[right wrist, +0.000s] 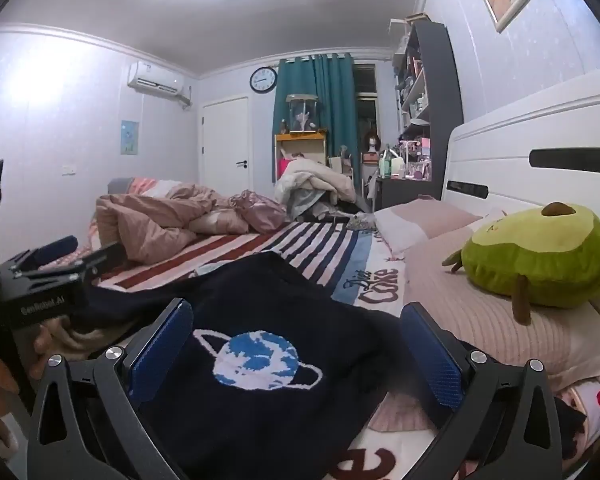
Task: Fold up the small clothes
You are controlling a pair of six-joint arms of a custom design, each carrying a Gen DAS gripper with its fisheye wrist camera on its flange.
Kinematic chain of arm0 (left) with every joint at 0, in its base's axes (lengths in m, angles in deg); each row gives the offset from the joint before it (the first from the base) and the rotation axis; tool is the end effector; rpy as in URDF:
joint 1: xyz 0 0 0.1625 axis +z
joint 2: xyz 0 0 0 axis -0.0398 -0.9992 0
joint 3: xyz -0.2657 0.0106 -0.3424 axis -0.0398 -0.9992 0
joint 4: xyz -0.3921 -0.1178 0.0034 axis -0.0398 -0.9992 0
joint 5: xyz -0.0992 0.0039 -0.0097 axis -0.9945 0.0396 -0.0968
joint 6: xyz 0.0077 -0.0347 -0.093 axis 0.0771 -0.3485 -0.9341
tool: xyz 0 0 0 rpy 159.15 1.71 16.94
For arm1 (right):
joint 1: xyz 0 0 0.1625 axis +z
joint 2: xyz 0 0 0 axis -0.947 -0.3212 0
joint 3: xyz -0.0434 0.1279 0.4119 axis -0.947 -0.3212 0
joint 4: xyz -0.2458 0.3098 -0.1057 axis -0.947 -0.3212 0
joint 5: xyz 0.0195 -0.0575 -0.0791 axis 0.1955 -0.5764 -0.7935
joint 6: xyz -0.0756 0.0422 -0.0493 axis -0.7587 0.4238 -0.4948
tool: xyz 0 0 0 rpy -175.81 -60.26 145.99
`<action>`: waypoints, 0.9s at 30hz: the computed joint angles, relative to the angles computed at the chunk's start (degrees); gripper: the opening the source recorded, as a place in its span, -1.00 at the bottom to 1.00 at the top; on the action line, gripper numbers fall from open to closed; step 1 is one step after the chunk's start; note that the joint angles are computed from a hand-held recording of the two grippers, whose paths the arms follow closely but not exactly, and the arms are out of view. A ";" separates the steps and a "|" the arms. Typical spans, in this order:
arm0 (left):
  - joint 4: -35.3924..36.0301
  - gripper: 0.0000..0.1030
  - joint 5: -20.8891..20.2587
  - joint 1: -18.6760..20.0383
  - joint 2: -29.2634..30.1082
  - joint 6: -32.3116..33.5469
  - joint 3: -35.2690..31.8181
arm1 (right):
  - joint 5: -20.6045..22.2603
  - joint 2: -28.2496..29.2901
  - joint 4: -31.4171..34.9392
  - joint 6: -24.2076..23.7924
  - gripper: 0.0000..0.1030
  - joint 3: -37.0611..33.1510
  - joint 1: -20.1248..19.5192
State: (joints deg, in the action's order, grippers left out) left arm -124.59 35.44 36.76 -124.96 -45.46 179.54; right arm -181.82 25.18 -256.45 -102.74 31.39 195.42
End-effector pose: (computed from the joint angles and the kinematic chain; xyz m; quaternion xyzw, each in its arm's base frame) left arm -0.2482 -0.4319 0.3289 0.2873 0.7343 -0.5611 0.2519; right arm 0.3521 -0.3895 0.1799 0.2740 -0.7382 0.5587 0.2603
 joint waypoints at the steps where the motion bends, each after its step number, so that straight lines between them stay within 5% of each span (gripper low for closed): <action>1: -0.03 0.98 0.16 0.03 0.09 0.11 -0.11 | 0.01 0.02 0.06 0.11 1.00 0.10 0.07; 12: -1.76 0.98 2.41 -4.34 0.19 -3.33 4.18 | 1.03 1.11 5.32 1.00 1.00 -1.71 -0.26; 15: 2.14 0.98 -3.01 1.58 -1.55 -3.82 2.58 | 1.62 1.36 5.74 1.35 1.00 -2.09 -0.45; 27: 2.95 0.98 -3.51 2.65 -2.09 -3.38 2.22 | 0.97 2.55 5.70 2.18 1.00 -3.97 -0.73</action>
State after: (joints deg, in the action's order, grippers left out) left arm -121.64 31.93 39.40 -127.05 -48.84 181.76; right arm -180.85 27.72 -250.75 -100.57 27.42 194.69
